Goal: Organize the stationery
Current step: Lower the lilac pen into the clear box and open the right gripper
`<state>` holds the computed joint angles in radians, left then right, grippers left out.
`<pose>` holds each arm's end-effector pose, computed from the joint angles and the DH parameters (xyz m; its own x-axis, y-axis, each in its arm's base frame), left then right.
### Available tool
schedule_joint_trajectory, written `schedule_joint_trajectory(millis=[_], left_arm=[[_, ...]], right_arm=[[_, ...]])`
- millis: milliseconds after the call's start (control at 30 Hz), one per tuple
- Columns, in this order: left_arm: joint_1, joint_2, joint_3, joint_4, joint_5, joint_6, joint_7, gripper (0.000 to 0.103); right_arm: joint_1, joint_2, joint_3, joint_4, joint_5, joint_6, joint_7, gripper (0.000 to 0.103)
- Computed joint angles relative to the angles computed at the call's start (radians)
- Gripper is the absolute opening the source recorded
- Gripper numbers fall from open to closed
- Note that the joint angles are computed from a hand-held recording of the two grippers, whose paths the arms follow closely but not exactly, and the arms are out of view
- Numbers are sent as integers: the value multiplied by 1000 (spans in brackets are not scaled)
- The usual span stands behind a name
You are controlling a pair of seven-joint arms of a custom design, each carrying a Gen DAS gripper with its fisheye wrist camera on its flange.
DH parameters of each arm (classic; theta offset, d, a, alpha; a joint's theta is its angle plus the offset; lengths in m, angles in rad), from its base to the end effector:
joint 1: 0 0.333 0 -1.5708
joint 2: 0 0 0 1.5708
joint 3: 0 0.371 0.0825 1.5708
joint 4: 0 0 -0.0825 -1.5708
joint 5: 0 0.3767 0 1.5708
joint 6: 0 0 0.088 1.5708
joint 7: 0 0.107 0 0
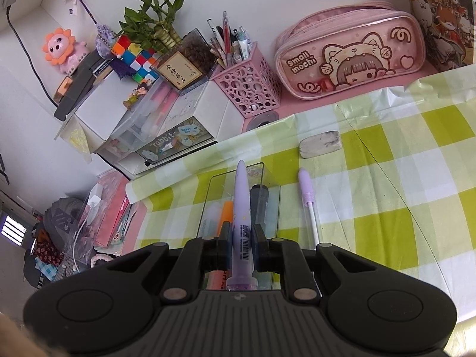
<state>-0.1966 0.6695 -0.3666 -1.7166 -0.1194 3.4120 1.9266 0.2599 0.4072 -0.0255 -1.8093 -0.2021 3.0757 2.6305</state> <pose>0.6734 -0.3268 0.3945 -0.5475 -0.8368 -0.0013 -0.4059 0.2669 -0.8741 0.6868 0.1837 0.4756 -0.3313 -0.7583 -0.5614 -0.5831 0.6324 -0.5100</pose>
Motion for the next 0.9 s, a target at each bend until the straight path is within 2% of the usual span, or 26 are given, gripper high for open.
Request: schedule_joint_trajectory(millis=[200, 433, 600, 900], left_arm=[[2, -1, -1, -2, 3, 1, -2, 72], [2, 0, -1, -2, 5, 1, -3, 72], [1, -1, 0, -2, 4, 1, -3, 72], [0, -1, 1, -2, 4, 1, -4, 72]], right_arm=[[-26, 10, 41, 22, 20, -28, -35, 9], [-46, 44, 87, 101, 47, -125, -128, 9], [16, 63, 19, 153, 4, -200, -110, 9], [-15, 55, 63, 151, 36, -220, -168, 11]])
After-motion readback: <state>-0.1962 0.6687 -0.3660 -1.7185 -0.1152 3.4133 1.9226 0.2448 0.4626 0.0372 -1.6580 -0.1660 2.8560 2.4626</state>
